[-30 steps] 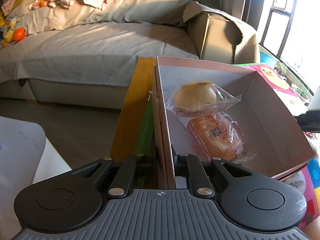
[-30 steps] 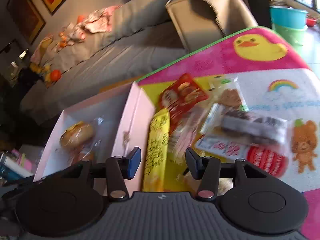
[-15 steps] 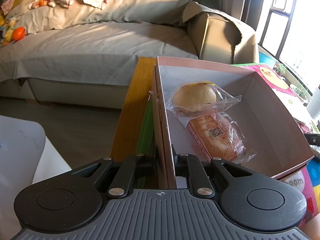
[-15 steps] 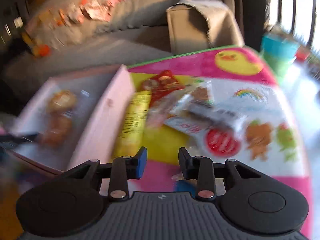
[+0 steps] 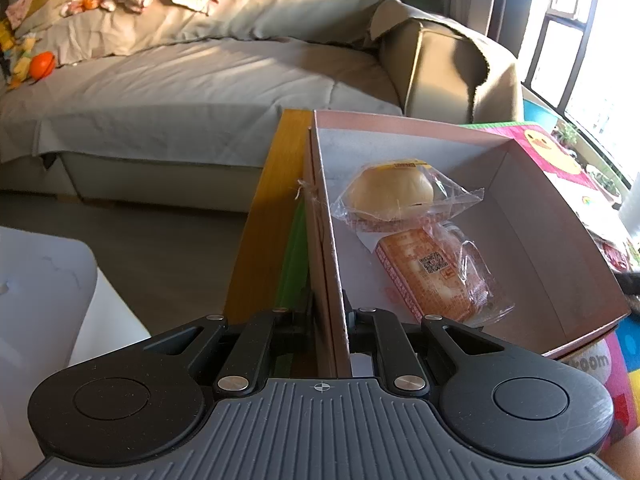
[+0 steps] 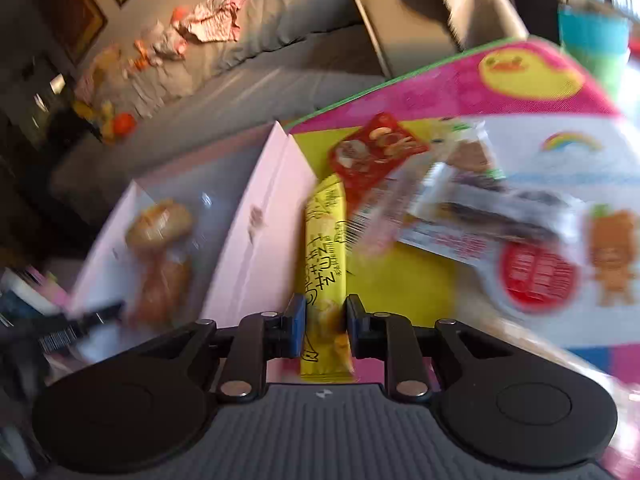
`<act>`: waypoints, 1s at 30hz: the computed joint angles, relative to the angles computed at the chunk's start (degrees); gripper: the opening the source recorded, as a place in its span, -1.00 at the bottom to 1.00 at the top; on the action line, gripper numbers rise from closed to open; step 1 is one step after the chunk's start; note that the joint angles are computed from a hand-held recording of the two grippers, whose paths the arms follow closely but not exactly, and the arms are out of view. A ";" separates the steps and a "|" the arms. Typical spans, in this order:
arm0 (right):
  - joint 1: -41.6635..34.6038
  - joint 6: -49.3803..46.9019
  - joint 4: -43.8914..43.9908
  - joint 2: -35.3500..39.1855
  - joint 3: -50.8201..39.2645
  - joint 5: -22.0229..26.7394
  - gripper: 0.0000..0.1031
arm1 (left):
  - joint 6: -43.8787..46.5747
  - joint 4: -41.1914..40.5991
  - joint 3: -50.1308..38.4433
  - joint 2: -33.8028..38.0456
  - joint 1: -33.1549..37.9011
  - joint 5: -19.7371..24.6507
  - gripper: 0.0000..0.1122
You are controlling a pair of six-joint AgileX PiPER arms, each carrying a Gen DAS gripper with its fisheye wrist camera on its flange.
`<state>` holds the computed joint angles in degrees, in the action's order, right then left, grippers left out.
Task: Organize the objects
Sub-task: 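Grasp the yellow snack stick with the right gripper, then carry the yellow snack stick with the right gripper into the pink box and release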
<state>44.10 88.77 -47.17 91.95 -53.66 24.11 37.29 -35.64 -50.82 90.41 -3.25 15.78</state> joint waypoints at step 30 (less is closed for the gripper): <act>26.98 8.79 1.14 -5.23 -0.06 36.14 -0.60 | 15.29 -16.25 3.25 0.37 -2.71 -6.24 -0.77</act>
<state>71.08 97.56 -46.03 86.71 -53.73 60.25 52.58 -51.89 -47.57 90.77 -5.96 9.53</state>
